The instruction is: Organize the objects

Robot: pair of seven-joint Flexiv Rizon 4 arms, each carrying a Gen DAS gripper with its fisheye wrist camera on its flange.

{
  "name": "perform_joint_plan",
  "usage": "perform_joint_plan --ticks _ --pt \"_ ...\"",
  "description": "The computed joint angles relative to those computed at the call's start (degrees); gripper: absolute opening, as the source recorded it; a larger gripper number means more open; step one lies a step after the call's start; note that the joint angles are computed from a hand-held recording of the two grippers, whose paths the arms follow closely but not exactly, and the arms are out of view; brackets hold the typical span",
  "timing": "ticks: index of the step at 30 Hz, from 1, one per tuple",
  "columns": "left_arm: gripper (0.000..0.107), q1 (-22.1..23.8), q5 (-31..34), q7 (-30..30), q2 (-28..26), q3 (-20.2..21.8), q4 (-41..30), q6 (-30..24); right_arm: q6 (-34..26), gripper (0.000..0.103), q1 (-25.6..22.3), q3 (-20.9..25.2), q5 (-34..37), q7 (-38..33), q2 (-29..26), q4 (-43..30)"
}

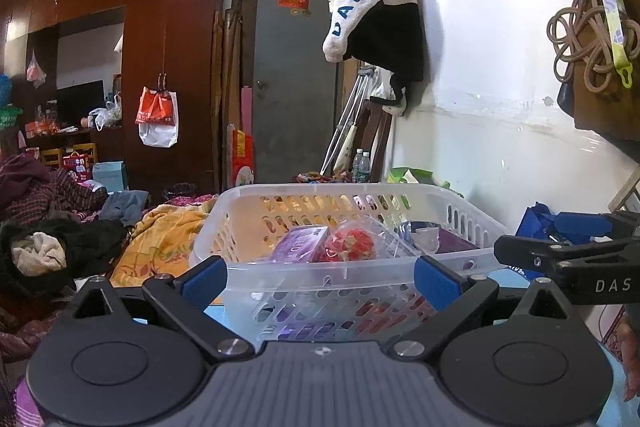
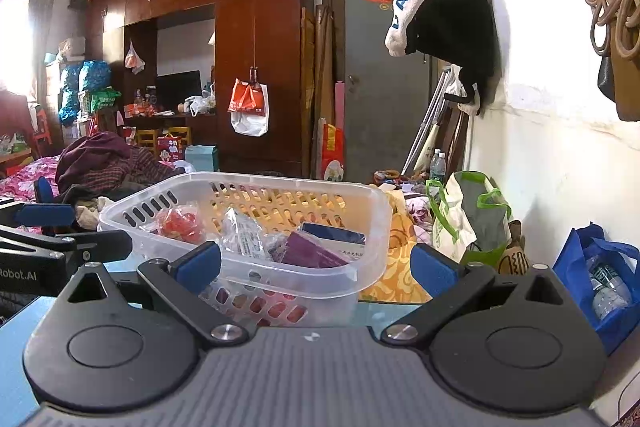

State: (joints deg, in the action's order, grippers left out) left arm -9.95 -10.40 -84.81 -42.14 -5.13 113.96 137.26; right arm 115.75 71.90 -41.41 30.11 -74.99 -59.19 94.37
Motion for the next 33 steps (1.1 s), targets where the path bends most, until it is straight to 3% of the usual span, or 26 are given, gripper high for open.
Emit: perform_joint_plan --ticks 33 --pt "0.101 -0.2 -0.6 0.1 0.0 0.2 -0.3 -1.8 0.1 0.103 -0.1 -0.2 0.7 -0.3 -0.8 -0.2"
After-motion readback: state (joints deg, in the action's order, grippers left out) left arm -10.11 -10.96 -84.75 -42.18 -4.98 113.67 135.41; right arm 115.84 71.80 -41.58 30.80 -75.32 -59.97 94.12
